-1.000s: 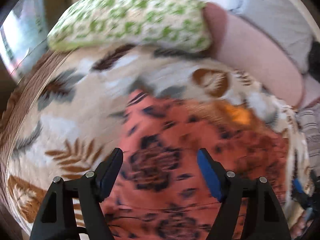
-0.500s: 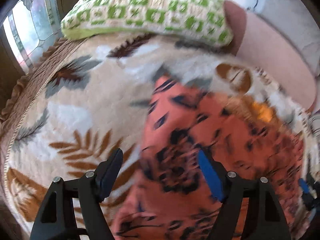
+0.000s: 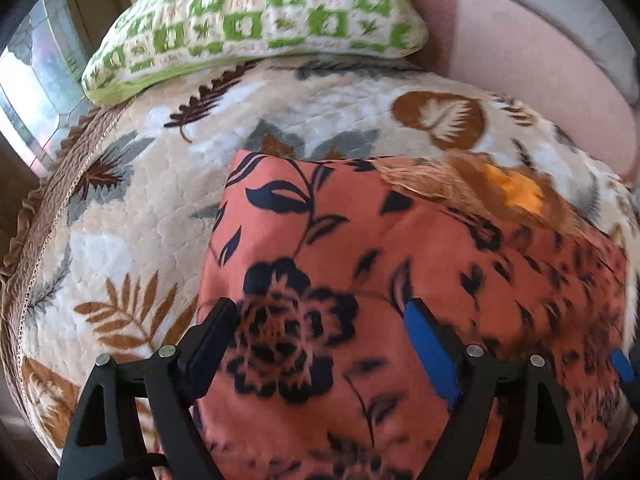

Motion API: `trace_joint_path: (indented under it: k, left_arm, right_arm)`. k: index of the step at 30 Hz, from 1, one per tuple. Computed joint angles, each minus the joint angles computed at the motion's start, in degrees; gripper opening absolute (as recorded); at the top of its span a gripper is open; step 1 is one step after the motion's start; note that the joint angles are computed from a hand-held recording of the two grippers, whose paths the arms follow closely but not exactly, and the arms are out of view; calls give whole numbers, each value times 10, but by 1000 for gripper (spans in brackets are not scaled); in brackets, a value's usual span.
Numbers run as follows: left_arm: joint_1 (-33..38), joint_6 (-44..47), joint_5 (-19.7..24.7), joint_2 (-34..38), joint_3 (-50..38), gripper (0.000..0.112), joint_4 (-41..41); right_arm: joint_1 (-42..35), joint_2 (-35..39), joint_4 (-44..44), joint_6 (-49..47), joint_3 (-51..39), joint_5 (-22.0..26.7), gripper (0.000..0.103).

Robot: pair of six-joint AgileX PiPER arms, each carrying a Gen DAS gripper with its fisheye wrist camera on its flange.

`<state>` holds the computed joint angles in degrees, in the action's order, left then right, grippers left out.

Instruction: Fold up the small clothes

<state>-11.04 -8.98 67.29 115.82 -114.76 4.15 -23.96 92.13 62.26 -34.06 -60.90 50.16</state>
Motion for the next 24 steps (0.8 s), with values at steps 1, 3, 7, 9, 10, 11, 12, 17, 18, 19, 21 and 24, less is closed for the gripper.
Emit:
trace_joint_path:
  k: [1, 3, 7, 9, 10, 11, 12, 17, 18, 19, 21, 24]
  left_arm:
    - [4, 9, -24, -35, 50, 86, -15]
    - [7, 34, -39, -68, 110, 86, -38]
    - [-13, 45, -59, -104, 198, 86, 12]
    - [-18, 42, -42, -121, 205, 86, 14]
    - [-20, 38, -27, -132, 205, 86, 11]
    - [-16, 42, -31, -153, 220, 86, -5]
    - [-11, 50, -42, -176, 242, 86, -19]
    - [-1, 62, -82, -271, 357, 86, -49]
    - [-5, 52, -66, -277, 379, 86, -39]
    - [-10, 44, -59, -284, 398, 86, -32]
    - [-19, 38, -92, -320, 453, 86, -21]
    - [-37, 30, -103, -373, 496, 86, -13]
  right_arm:
    - [-2, -3, 16, -13, 3, 11, 63]
    - [15, -5, 14, -18, 5, 4, 63]
    - [28, -2, -4, -35, 28, -20, 63]
    - [29, -19, -22, -22, 33, -19, 63]
    - [28, -31, -25, -21, 39, -19, 63]
    - [21, -49, -25, -24, 53, -16, 63]
    - [11, -62, -21, -33, 65, -9, 63]
    - [-5, -111, -22, -52, 120, 15, 65]
    - [8, -106, -52, -25, 122, 13, 65]
    - [18, -106, -64, -17, 127, 4, 65]
    - [31, -132, -74, -19, 142, -21, 65]
    - [15, -159, -75, 5, 149, 9, 65]
